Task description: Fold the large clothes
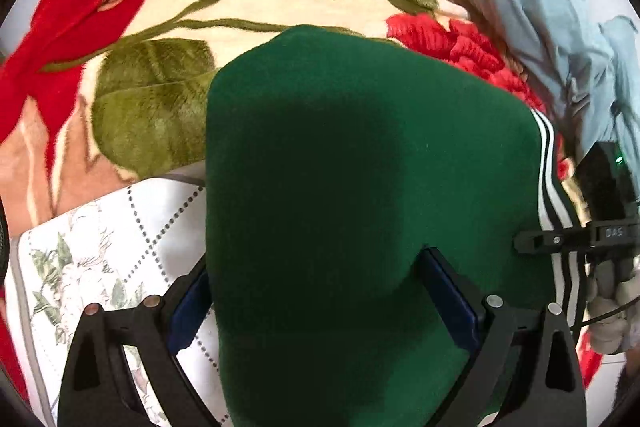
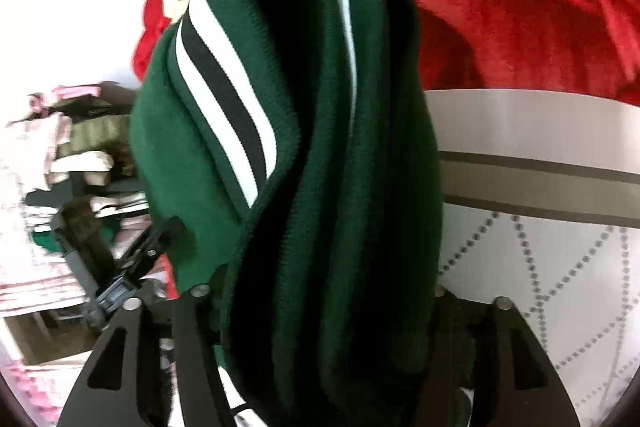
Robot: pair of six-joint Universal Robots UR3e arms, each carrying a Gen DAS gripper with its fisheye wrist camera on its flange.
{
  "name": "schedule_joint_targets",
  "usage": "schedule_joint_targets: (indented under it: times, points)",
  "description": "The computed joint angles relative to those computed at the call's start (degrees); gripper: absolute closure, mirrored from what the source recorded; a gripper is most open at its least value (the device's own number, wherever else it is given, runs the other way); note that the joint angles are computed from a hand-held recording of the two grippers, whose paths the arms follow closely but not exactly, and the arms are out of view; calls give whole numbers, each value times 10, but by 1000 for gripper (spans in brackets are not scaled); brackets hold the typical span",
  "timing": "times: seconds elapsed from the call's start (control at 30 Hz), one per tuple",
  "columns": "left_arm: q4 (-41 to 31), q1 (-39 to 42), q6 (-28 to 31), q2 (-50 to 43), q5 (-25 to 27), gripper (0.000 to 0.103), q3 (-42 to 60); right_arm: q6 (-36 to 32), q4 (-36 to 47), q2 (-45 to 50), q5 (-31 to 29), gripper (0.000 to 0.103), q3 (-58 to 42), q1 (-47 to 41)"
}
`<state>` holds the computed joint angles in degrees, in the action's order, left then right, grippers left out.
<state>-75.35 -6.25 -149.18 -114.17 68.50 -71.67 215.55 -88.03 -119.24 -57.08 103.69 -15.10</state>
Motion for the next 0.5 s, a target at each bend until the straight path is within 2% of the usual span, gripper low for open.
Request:
schedule_joint_targets:
  times: [0.03,0.07,0.13,0.27,0.4,0.43,0.5]
  points:
    - [16,-4,-3,9,9,5,-14,7,3,6,-22,37,-6,17]
    - [29,-10,-11,4,19,5,-10,46,-22,35,-44,36,-32,58]
    - [69,-22,-26,36,51,5,-50,73,-4,67,-96,29,-81,102]
    - [139,-43,-48,94,108,5,-124,177,85,215,-269,16,-303,266]
    - [182,-57,-62,171,152,4,-206,250,252,355,-409,6,-538,389]
    - [189,-58,-67,193,161,3,-226,264,320,359,-434,3,-569,403]
    - [192,-52,-71,234,161,2,-254,309,397,409,-474,0,-666,462]
